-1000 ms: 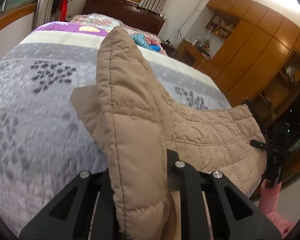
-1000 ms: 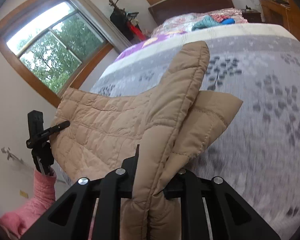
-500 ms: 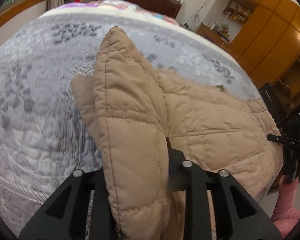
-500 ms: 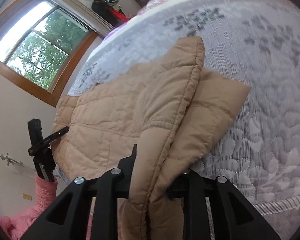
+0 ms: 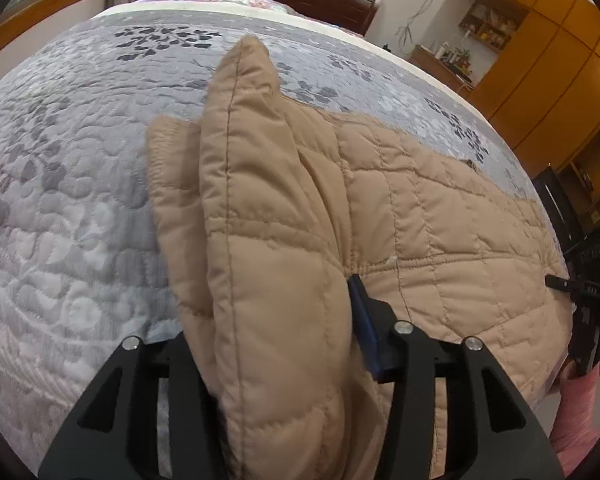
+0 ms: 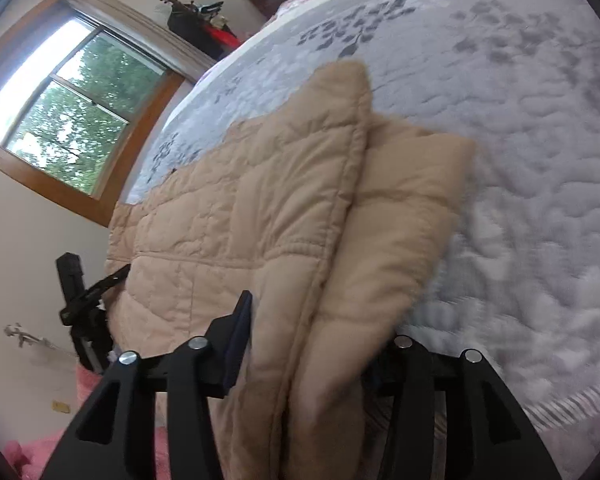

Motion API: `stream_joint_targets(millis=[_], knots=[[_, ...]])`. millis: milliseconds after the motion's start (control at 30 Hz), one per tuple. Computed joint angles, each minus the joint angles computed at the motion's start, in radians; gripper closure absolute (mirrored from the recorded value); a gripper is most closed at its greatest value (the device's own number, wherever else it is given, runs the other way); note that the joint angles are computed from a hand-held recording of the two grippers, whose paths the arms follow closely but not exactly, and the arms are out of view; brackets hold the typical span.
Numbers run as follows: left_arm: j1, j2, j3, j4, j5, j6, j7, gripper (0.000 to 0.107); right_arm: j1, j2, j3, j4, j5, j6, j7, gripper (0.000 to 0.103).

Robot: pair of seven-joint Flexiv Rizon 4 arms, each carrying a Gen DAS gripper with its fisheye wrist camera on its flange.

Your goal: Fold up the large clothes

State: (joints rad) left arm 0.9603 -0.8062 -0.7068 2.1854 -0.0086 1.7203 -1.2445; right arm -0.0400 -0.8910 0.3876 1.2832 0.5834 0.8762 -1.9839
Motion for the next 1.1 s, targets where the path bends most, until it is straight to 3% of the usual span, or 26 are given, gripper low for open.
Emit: stream_joint_targets(millis=[100,167,267,333,500,600,767,900,1100], knots=[[0.053,0.040,-0.027,0.050,0.001,0.034,-0.035,0.057,0.014,0.071,-0.038,0.080,-0.021,0.080,0.022,0.055],[0.053,0.081,-0.008,0.077,0.023,0.079,-0.065,0.057,0.036,0.121,-0.062,0.140,-0.050,0.167,0.033,0.055],[-0.102,0.209,0.165,0.115,0.029,0.213,-0.114,0.059,0.054,0.172,-0.063,0.193,-0.103,0.264,0.036,0.057],[-0.159,0.247,0.220,0.121,0.045,0.260,-0.128,0.059,0.057,0.186,-0.042,0.198,-0.134,0.270,0.028,0.058],[-0.073,0.225,0.077,0.073,0.182,0.144,-0.169,0.059,0.129,0.160,-0.057,0.172,-0.234,0.234,0.064,0.060],[-0.203,0.204,0.177,0.022,0.140,0.102,-0.142,0.059,0.143,0.123,-0.057,0.137,-0.270,0.203,0.093,0.061],[-0.286,0.143,0.248,-0.028,0.060,0.051,-0.099,0.060,0.138,0.060,-0.062,0.097,-0.298,0.160,0.133,0.063],[-0.266,0.098,0.229,-0.034,0.043,0.068,-0.061,0.061,0.137,0.013,-0.057,0.071,-0.303,0.152,0.141,0.067],[-0.305,0.087,0.258,-0.049,0.023,0.083,-0.067,0.061,0.124,0.009,-0.039,0.071,-0.306,0.159,0.149,0.067]])
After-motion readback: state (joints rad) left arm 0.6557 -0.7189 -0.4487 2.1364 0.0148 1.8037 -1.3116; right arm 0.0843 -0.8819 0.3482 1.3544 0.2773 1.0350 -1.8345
